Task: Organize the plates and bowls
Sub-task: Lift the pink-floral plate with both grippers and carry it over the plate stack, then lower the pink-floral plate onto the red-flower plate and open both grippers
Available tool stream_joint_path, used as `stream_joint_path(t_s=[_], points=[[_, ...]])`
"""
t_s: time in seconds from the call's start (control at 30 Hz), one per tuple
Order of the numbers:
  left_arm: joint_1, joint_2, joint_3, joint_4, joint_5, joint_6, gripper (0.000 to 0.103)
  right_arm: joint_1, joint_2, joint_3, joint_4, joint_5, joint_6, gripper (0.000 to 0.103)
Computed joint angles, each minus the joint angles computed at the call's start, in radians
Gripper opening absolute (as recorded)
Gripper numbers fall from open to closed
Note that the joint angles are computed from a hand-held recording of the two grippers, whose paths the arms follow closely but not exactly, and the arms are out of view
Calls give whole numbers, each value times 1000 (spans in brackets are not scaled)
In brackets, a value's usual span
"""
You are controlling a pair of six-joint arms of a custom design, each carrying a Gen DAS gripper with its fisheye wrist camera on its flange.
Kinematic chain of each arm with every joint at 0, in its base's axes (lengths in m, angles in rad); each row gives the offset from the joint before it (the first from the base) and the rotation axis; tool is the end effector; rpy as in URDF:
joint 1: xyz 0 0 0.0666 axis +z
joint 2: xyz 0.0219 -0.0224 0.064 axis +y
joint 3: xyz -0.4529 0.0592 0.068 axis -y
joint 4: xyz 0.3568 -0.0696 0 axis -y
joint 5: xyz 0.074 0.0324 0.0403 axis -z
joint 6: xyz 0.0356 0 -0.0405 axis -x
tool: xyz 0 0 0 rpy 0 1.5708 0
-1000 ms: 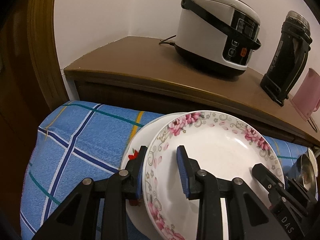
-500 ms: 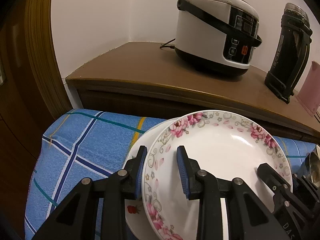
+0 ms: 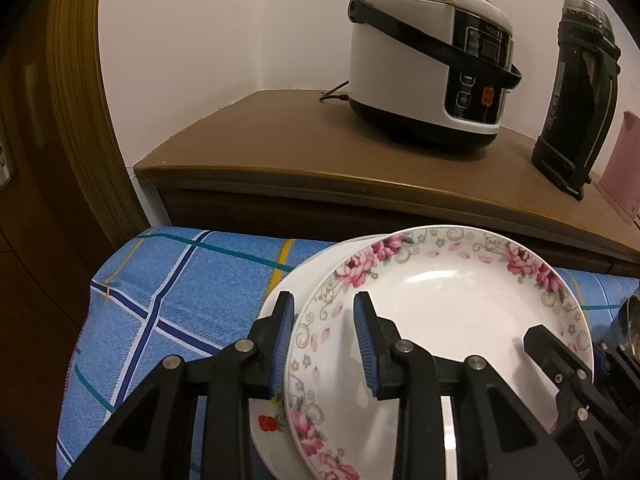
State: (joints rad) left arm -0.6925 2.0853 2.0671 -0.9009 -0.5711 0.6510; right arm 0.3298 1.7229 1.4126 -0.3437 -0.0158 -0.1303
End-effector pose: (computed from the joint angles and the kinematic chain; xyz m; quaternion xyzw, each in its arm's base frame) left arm 0.5690 -0.4475 0.4021 -0.0713 0.9107 0.0177 0.4065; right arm 0.5528 0.1894 0.3922 -0.0928 0.8919 0.1078 0.4292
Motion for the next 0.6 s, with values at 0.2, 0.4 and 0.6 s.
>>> stream_joint_path(t_s=[0.2,0.4,0.6], points=[[-3,1,4,-10,-34,5,33,-1,13,21,-29,-13,7,25],[-3,-6,-7,-6,-57,9,35,-22,42,56,-69,-110,-30,27],[-14,-23,-42,45,-80,-9,40,-42,35,35,-31,-164,-90,75]])
